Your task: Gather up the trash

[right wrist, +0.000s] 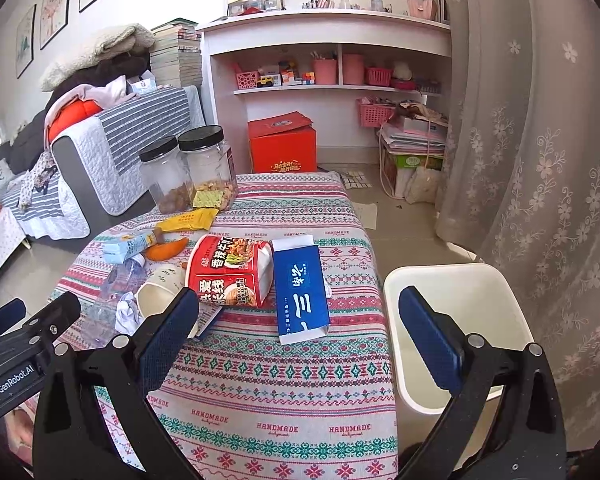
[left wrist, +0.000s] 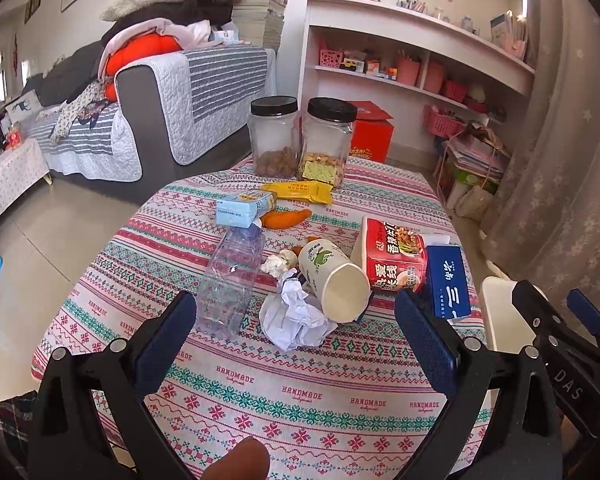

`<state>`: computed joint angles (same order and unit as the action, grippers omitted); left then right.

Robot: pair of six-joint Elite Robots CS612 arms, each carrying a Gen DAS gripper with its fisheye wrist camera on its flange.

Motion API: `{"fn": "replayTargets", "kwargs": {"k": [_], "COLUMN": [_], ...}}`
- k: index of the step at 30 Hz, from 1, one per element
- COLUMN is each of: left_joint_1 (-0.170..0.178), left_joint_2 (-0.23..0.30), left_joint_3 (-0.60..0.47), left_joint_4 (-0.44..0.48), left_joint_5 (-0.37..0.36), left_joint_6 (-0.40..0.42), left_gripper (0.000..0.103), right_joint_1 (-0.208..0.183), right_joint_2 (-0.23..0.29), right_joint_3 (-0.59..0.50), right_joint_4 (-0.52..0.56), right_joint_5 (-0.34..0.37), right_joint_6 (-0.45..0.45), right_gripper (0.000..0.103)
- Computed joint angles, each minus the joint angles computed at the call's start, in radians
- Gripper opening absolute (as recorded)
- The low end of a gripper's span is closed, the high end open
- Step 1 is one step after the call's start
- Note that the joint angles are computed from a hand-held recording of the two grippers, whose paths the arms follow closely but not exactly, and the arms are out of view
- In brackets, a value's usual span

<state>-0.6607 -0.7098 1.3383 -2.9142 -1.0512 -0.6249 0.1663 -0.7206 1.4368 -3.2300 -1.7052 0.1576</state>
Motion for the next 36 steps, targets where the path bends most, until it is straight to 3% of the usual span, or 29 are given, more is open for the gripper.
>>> {"fn": "replayTargets", "kwargs": {"k": [36], "left_joint_1": [0.004], "left_joint_2": [0.001], "left_joint_3": [0.002], "left_joint_4": [0.018], "left_joint_5": [-0.010], "left_joint_6": [-0.020], "left_gripper": [0.096], "right_joint_1": [0.000], "right_joint_2": [-0.002], "right_joint_3": [0.002], "right_joint_4": [0.013], "right_joint_5": [0.009], "right_joint_6": [0.004], "right_gripper": [0.096]}}
